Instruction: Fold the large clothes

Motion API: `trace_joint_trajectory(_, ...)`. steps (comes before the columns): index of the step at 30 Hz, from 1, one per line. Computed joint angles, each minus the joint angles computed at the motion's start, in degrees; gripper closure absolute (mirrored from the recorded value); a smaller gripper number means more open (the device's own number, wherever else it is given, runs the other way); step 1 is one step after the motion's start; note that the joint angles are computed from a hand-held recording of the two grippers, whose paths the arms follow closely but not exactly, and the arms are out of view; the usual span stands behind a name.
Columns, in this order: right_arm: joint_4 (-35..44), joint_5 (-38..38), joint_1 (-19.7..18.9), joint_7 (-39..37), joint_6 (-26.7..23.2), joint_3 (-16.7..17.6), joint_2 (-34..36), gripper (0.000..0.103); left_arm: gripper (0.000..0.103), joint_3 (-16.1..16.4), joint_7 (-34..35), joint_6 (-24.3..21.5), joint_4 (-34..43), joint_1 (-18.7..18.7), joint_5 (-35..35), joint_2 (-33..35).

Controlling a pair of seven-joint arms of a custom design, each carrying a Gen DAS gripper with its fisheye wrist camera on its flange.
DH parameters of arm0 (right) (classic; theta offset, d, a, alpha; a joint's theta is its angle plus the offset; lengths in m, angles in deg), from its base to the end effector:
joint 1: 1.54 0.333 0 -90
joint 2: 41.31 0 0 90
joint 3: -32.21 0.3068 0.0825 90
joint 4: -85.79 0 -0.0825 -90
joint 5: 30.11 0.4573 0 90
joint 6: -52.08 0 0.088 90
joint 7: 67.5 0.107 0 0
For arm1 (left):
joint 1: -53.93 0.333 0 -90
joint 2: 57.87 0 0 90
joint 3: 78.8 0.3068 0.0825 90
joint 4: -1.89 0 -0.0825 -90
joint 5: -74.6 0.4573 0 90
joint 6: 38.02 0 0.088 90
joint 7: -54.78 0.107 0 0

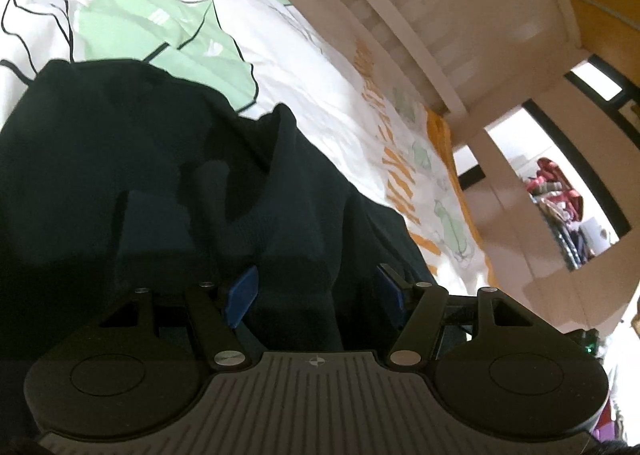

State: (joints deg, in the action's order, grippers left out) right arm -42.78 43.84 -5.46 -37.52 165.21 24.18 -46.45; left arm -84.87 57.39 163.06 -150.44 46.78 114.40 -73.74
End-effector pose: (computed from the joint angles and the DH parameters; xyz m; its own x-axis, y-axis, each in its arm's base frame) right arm 0.5749 -0.0592 0.3807 0.3476 -0.5390 -0.7673 -0.8629 0.1364 -0.4867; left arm 0.4544 -0.1857 0.3874 0.0984 -0.6924 0.7147 -0.6277 -0.6005 -0.4954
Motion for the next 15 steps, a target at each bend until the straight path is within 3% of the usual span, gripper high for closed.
trace_joint_trajectory(3, 0.1, 0.3, 0.1, 1.0, 1.0, 0.1, 0.1, 0.034, 0.04, -1.7, 1.4, 0.6, 0.2, 1.3, -3.2, 0.6)
trace_joint_trajectory(5, 0.2, 0.0, 0.0, 2.4, 1.7, 0.1, 0.3, 0.029, 0.04, -1.6, 1.3, 0.6, 0.3, 1.1, -3.6, 0.9)
trace_joint_trajectory(10, 1.5, 0.3, 0.0, 4.6, 2.5, 0.3, 1.8, 0.029, 0.039, -1.9, 2.2, 0.2, 0.9, 1.3, -4.2, 1.4)
trace_joint_trajectory(12, 1.5, 0.0, 0.1, 3.1, 3.2, 0.7, 1.7, 0.029, 0.041, -4.7, 5.8, 1.2, 0.5, 3.2, -8.4, 1.7)
trace_joint_trajectory(15, -0.1, -1.4, 0.9, -1.5, 7.0, 1.4, -0.2, 0.038, 0.045, -5.7, 8.8, 1.2, 0.6, 3.5, -11.3, 2.3)
